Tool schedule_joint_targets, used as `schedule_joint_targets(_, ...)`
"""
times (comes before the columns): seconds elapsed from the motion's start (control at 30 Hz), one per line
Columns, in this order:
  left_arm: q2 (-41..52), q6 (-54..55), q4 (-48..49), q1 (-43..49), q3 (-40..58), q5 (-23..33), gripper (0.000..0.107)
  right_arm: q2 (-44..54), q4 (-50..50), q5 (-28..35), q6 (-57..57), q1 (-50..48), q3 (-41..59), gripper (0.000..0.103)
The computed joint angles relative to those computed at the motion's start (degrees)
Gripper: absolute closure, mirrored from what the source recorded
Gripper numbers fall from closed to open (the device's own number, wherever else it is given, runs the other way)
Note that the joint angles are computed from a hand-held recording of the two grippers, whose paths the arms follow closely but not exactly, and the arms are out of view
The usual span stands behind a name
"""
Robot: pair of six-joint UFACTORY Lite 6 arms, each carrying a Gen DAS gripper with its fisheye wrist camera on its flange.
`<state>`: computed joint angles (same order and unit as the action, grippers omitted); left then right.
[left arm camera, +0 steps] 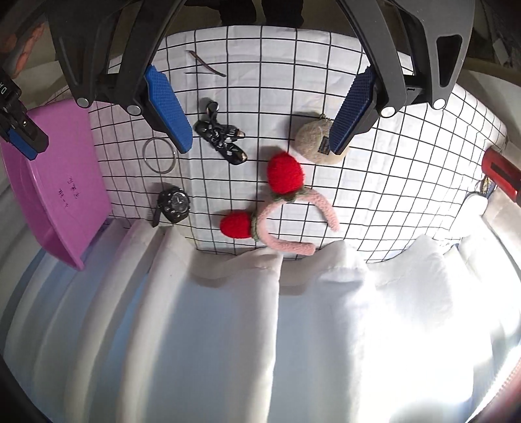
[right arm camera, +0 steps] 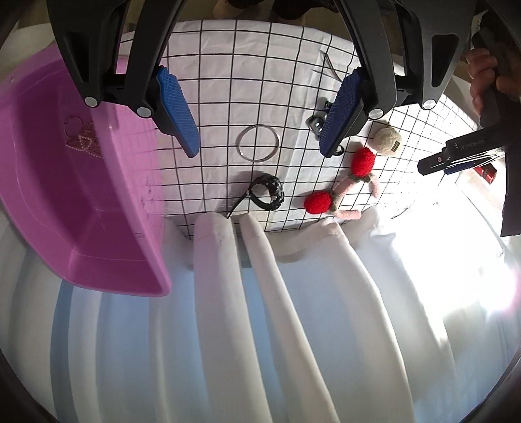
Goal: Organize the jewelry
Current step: 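Withdraw both tools from the bin back over the table, then move the left tool to the beige fluffy pouch while the right tool approaches the silver hairpin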
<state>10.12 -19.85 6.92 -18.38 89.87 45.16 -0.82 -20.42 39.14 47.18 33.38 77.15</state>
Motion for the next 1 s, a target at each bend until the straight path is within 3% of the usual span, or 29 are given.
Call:
schedule_joint_targets(0.4, -3.1, 12.5, -7.4, 12.9, -17.4, -9.4, 0.023, 10.0, 2.0, -5.5, 5.3, 8.0, -1.0, 0.03)
schedule_joint_targets(0.73, 7.6, 28.9, -15.1, 17.9, -17.3, -16.3, 0.023, 18.9, -2.4, -9.9, 16.4, 13.9, -1.5, 0.03)
schedule_joint_targets(1.0, 14.6, 41.3, -23.3, 19.4, -14.2, -19.1, 0.023, 26.7, -7.7, -9.7, 23.4, 17.4, 1.3, 0.03)
